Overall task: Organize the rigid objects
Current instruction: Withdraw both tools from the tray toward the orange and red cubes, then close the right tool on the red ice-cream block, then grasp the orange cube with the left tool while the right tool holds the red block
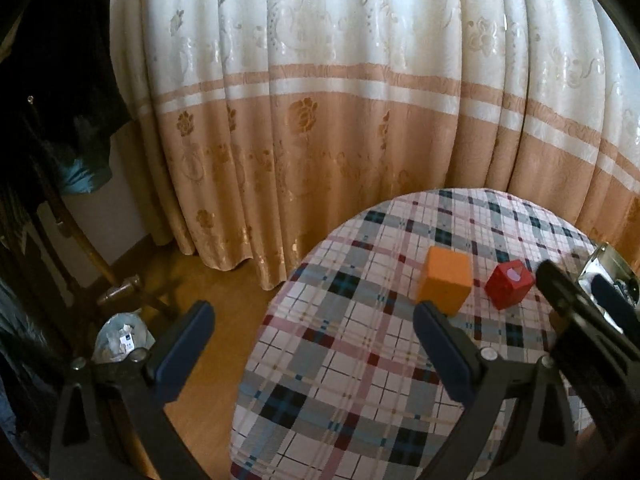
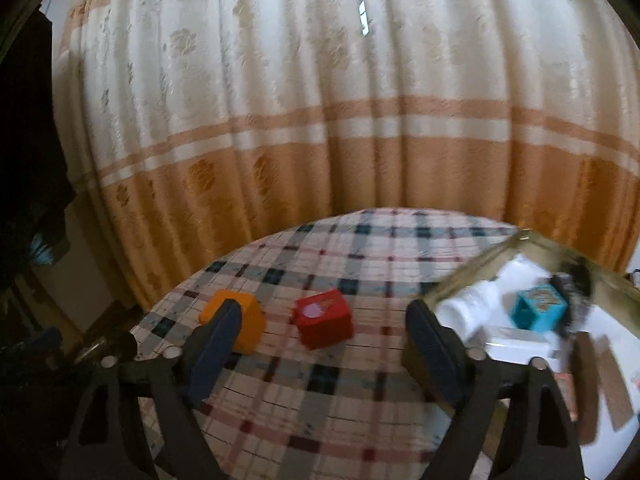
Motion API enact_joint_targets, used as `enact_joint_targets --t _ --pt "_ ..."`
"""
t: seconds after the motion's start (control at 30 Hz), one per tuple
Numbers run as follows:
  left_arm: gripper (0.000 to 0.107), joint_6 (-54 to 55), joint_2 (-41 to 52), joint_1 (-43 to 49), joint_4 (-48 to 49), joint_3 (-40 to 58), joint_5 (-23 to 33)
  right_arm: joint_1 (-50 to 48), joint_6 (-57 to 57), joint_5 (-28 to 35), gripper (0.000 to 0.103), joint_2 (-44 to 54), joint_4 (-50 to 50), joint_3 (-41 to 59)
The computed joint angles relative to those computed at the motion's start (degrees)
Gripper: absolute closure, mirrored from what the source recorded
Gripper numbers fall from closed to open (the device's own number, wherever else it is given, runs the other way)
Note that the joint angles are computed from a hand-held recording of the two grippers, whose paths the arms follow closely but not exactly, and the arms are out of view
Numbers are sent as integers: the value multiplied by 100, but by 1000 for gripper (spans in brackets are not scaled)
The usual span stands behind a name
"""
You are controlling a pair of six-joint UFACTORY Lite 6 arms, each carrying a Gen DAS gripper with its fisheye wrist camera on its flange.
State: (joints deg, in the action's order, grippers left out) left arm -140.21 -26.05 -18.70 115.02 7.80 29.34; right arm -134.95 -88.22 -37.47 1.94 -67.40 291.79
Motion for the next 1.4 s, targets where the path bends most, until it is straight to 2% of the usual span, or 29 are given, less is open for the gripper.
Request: enact_joint_targets --t 0.1,0.17,0.27,0.43,0.67,0.8,0.93,1.0,1.1,1.23,1.33,1.4 --pt "6 -138 122 87 189 69 -178 -604 -888 688 27 -429 972 -415" --pt "6 -279 184 171 350 102 -307 -810 -1324 875 28 -654 1384 -630" --pt "6 -575 355 387 704 178 -545 -866 -1759 815 28 -992 1530 -998" --pt "6 -827 487 554 985 237 -680 -1093 -2917 668 28 -1540 2371 -1640" --pt "6 -737 673 485 883 345 -643 -1135 -4663 -312 28 -2326 3338 -2764" --pt "6 -778 761 469 925 387 -644 -1256 -5417 -751 28 -2439 4047 -3116" --pt "6 -699 746 394 794 377 -585 -1297 -6043 -1485 29 -2930 4354 -3823" --pt "6 -709 734 409 789 376 -604 -1360 -6352 -1605 35 -2900 4534 -3842" --pt "6 -677 833 459 766 433 -648 -1510 -6608 -1653 55 -2717 4683 -3696" --pt "6 -524 779 363 571 404 -594 -1575 -6913 -1456 56 -2524 4833 -3479" --pt "6 -529 748 405 584 377 -613 -1641 -7293 -814 56 -2154 5353 -3055" --pt "6 -588 777 429 627 377 -629 -1515 -7220 -559 56 -1893 5189 -2770"
